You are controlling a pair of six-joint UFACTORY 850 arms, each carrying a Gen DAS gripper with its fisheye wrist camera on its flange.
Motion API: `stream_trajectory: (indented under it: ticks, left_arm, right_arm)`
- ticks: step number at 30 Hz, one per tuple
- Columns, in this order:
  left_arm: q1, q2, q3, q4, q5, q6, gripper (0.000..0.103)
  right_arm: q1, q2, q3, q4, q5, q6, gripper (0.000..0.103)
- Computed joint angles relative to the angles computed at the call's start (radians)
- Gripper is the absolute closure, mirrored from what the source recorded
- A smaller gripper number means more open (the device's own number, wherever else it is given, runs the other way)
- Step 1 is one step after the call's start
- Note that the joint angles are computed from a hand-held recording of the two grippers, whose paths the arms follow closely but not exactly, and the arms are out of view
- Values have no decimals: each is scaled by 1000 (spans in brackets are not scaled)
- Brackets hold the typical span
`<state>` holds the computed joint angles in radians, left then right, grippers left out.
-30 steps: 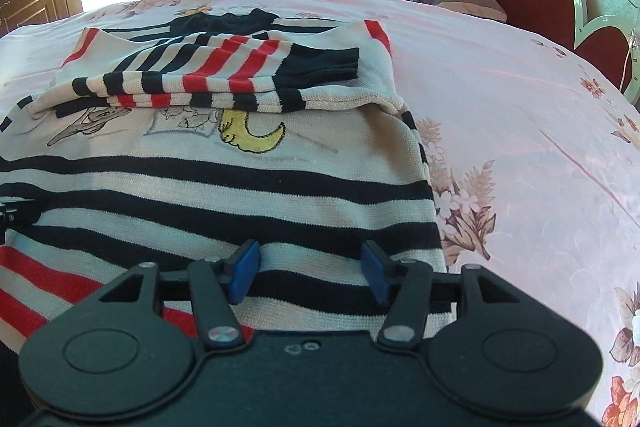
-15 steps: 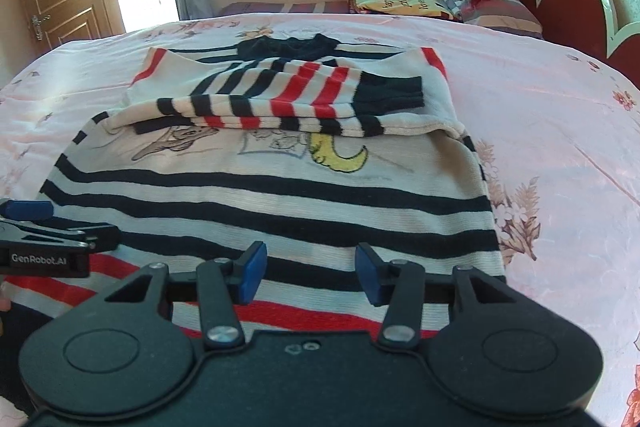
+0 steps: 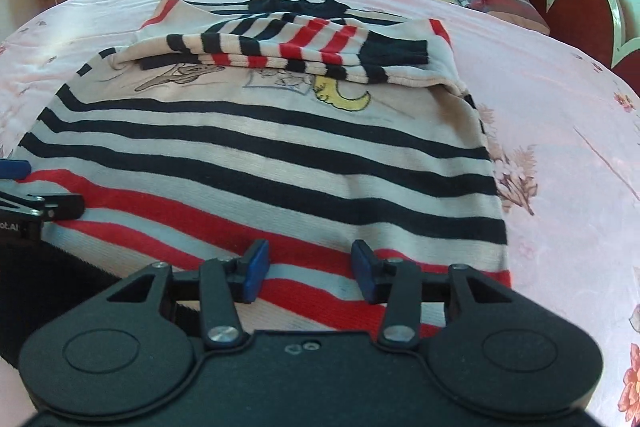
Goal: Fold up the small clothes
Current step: 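Smooth the folded sweater flat with both grippers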
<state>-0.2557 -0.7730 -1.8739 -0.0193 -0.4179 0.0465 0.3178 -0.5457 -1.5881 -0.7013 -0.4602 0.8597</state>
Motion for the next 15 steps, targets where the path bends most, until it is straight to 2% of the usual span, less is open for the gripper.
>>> stream_trajectory:
  ticks: [10,12,15]
  left_arm:
    - [9,39,51,-5,-6,6,0]
    - [10,47,60,-6,-7,4,0]
    - [13,60,73,-16,-9,3,0]
  right_arm:
    - [-2,95,129,-99,-21,134,60]
    - [1,107,138,-97,-54,160,58]
    - [-6,144,174,-98,-39,207,58]
